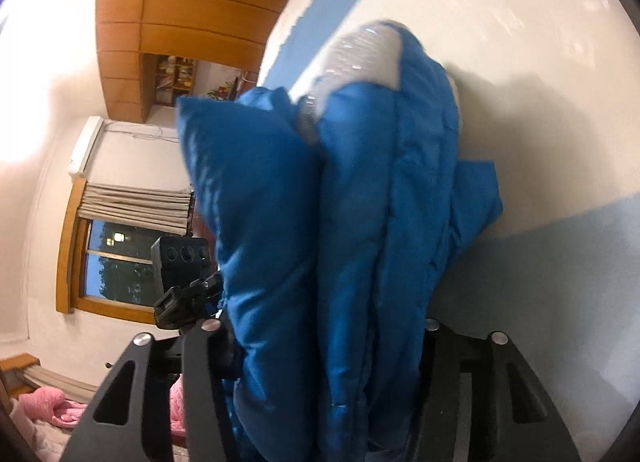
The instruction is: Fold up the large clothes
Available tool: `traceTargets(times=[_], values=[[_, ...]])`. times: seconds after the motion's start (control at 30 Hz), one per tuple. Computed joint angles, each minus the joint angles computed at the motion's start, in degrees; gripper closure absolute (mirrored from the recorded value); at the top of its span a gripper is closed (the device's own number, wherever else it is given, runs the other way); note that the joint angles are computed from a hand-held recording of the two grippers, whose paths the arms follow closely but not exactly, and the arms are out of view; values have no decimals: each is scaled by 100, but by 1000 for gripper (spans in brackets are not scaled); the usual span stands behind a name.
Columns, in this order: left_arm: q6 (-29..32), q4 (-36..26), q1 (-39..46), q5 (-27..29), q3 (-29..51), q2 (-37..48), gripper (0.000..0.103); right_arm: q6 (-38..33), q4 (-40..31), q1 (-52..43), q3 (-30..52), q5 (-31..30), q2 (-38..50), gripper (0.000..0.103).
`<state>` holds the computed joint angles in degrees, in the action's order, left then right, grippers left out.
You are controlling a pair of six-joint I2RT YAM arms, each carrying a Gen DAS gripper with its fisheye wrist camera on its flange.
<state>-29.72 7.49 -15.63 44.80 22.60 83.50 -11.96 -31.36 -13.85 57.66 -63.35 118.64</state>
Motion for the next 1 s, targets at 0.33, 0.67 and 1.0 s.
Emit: traceTargets(times=[0.33,0.67,1.0], values=[[684,-1168,841,2,337,-1127,49,563,266,680,845,-155,-214,51],[1648,-1238,2322,-75,1162,238,48,1754,315,1884,3847,92,1797,51],[1679,63,2630,-178,932,1680,39,2633,491,1995,5314,-347,3561,46]])
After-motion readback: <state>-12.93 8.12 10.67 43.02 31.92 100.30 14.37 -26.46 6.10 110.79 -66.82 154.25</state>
